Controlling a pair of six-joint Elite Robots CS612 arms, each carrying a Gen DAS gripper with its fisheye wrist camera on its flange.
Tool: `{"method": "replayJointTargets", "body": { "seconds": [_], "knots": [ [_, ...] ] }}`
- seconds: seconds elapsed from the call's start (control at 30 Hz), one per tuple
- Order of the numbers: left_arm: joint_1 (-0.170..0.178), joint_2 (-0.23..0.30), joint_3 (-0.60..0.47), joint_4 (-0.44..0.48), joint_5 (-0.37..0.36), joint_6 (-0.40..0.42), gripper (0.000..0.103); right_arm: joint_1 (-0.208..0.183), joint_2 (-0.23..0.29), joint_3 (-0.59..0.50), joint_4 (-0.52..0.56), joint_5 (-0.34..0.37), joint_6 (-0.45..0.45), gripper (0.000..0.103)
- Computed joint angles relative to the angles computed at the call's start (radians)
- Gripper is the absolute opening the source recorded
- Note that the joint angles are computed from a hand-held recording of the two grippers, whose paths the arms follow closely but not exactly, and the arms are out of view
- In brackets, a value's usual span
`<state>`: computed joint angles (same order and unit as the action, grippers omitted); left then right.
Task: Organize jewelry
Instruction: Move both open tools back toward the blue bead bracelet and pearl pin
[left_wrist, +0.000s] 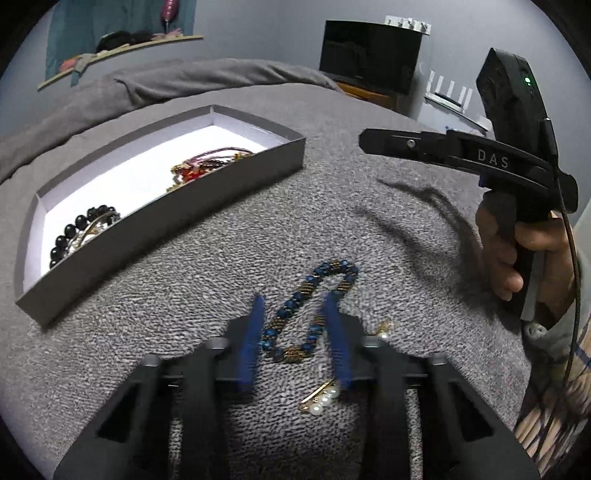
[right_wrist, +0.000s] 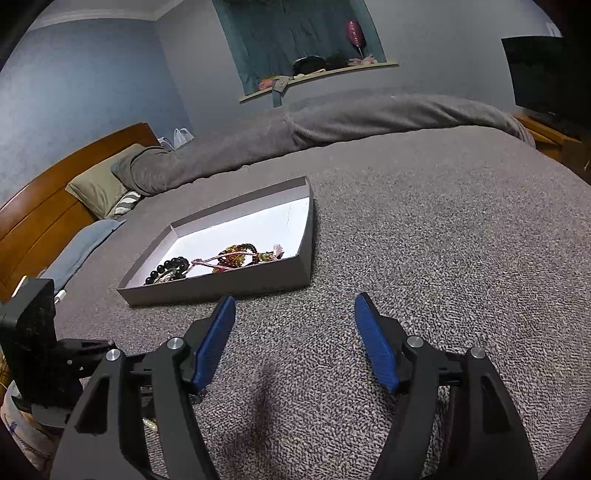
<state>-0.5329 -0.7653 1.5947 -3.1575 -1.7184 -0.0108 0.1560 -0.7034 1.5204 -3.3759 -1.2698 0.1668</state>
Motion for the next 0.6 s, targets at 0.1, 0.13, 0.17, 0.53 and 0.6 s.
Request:
{"method": "replayJointTargets", "body": {
  "seconds": [0.1,0.13,0.17,0.53,0.6],
  "knots": [
    [-0.005,-0.002,0.008,-0.028,0.031,-0.001,0.005,0.004,0.0,0.0,0.003,0.0,-0.007,0.067],
    [-0.003,-0.003,0.01,-0.039,0.034,-0.007,0.005,0.005,-0.001,0.0,0.004,0.003,-0.009,0.067],
    [-0.002,-0.004,0.011,-0.043,0.035,-0.008,0.005,0.005,-0.001,0.0,0.004,0.009,-0.013,0.067],
    [0.042,-0.026,0.042,-0.102,0.033,-0.077,0.005,0.014,-0.004,-0.002,0.058,0.055,-0.078,0.067],
    [0.043,-0.031,0.051,-0.102,0.043,-0.075,0.005,0.017,-0.003,-0.004,0.068,0.057,-0.087,0.067]
  ]
}}
